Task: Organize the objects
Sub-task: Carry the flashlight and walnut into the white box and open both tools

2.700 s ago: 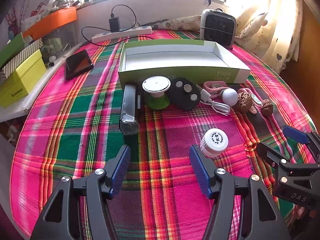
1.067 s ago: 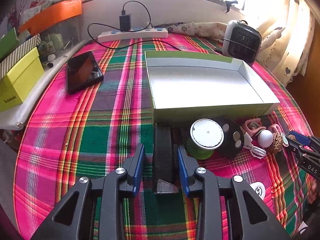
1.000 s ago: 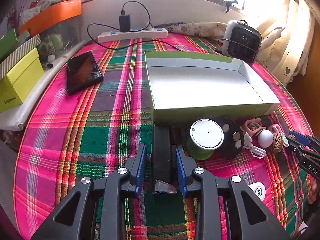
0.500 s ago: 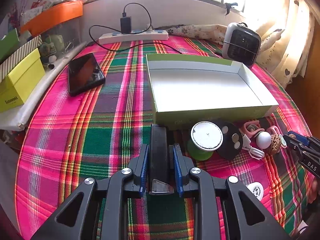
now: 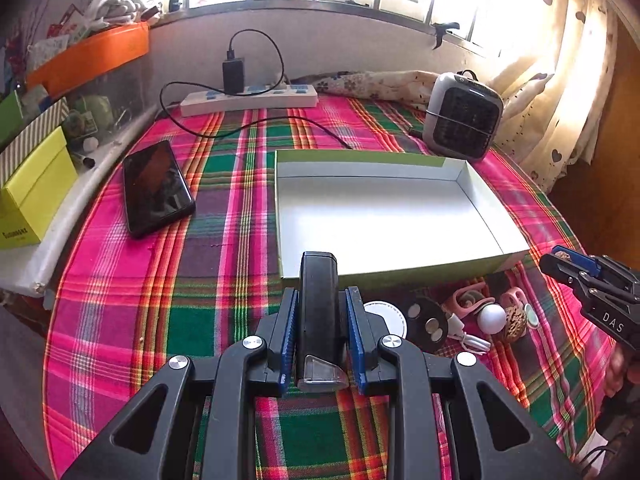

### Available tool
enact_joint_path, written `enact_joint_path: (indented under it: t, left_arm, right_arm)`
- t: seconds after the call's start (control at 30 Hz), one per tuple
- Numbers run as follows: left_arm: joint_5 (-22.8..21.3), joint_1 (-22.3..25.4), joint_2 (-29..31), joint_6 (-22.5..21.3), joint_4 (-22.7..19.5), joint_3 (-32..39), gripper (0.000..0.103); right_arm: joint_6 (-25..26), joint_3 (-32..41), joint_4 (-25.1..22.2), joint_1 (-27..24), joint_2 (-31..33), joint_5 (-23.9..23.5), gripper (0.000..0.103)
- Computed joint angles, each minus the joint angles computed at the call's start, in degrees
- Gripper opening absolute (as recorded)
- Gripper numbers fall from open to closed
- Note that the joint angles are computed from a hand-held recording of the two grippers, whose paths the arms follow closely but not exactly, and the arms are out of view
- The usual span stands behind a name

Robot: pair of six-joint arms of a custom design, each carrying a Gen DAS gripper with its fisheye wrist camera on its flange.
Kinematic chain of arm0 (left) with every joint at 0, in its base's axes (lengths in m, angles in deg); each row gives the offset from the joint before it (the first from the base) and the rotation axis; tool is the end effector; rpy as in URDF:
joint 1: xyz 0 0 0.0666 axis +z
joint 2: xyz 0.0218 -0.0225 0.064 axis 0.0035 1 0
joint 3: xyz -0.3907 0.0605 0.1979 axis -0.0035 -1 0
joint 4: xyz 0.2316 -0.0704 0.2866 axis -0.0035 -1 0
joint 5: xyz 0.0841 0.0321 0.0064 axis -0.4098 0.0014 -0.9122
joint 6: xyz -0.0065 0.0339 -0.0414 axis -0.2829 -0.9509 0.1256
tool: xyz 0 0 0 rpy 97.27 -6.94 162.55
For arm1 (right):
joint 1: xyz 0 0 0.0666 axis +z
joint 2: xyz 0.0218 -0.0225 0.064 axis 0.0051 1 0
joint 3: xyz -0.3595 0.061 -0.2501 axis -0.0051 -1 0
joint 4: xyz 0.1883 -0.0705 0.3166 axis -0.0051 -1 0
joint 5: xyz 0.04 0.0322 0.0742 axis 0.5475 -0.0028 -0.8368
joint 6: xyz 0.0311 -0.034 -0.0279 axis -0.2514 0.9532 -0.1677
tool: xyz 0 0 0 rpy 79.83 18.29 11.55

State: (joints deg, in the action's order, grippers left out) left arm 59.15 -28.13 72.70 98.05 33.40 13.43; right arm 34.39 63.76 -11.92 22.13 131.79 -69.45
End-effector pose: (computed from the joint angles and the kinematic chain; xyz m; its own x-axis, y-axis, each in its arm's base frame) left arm 0.4692 -0.2444 0.4264 -0.7530 -0.0479 -0.6562 0.0290 0.9939 -0.1059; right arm 0.4781 0.1894 0.4292 -0.7039 -0.1859 -0.6855 -0.2796 0.9598 0.0268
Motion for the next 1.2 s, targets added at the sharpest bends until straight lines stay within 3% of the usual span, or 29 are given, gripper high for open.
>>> enact_joint_path:
  t: [0.33, 0.57, 1.2]
  left_arm:
    - [1.77, 0.79, 0.96, -0.66, 0.3, 2.87, 0.021]
    - [4.32, 1.69, 5.6, -3.53, -0.48, 8.66, 0.021]
    - [8.85, 4.75, 14.78, -5.68, -4.24, 16.9, 0.021]
  right_arm:
    - [1.07, 6.96, -1.66, 0.33, 4.4, -2.35, 0.032]
    - [0.63, 12.36, -4.75, 0.5, 9.13, -4.6, 0.032]
    - [1.61, 23.56, -11.12, 1.28, 19.4, -0.82, 0.032]
